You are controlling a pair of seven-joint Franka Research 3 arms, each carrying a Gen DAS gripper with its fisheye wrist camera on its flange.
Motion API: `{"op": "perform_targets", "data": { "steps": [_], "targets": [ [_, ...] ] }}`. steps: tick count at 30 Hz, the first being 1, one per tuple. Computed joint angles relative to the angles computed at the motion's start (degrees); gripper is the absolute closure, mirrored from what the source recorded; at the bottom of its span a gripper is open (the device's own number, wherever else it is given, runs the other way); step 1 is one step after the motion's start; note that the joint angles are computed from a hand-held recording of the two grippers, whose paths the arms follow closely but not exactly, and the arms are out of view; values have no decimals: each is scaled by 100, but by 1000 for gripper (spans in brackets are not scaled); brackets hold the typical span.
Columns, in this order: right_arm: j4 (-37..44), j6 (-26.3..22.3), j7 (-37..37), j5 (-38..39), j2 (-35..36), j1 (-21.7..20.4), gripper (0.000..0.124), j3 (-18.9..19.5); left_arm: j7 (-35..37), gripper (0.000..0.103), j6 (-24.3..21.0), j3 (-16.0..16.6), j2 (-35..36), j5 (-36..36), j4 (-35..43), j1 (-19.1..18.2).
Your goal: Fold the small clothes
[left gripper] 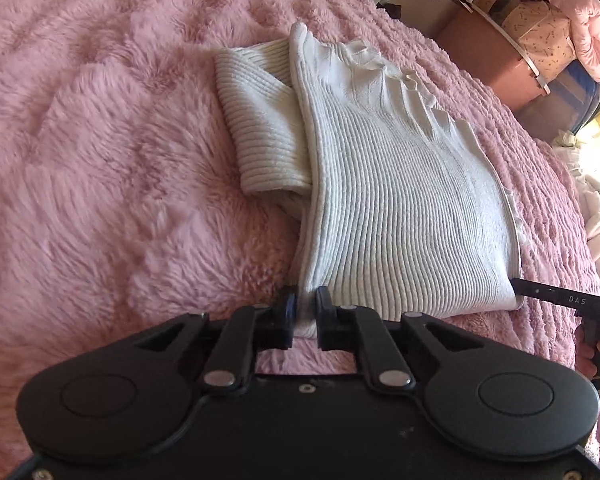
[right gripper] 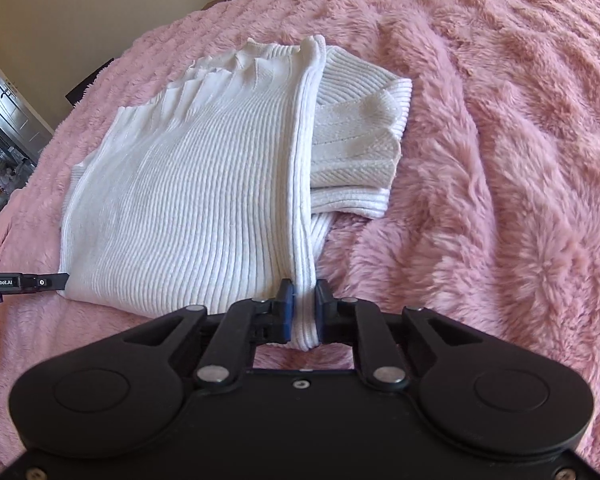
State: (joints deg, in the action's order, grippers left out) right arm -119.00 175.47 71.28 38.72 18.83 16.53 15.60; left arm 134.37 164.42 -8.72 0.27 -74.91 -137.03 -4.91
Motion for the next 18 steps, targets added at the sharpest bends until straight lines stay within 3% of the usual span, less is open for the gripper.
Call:
{"op": "perform_targets", "data": {
  "steps": [4,6,9,13,15,18],
  "targets": [
    [97,82,-1187,1054,-127,-723,104,786,198,75,139,31,-241,276,52,-44],
    [315,229,-1715,1445,-63,-827,103,916,408,74,235,73,-174,198,257,-73],
    [844,345,-1629,1214,266,-492,98,524,444,71,519,56,208,48,757,-30],
    [1667,242,-547,284,879,240,98,-414,256,71,928,-121,903,-197,1521,200],
    [2069,16,-17,-103,1168,491,98,-790,-156,71,744,-173,1177,17,1794,364],
    [2419,-180,353,-374,1434,457,98,-815,-617,70,547,-285,1529,316,2147,560]
  ]
}}
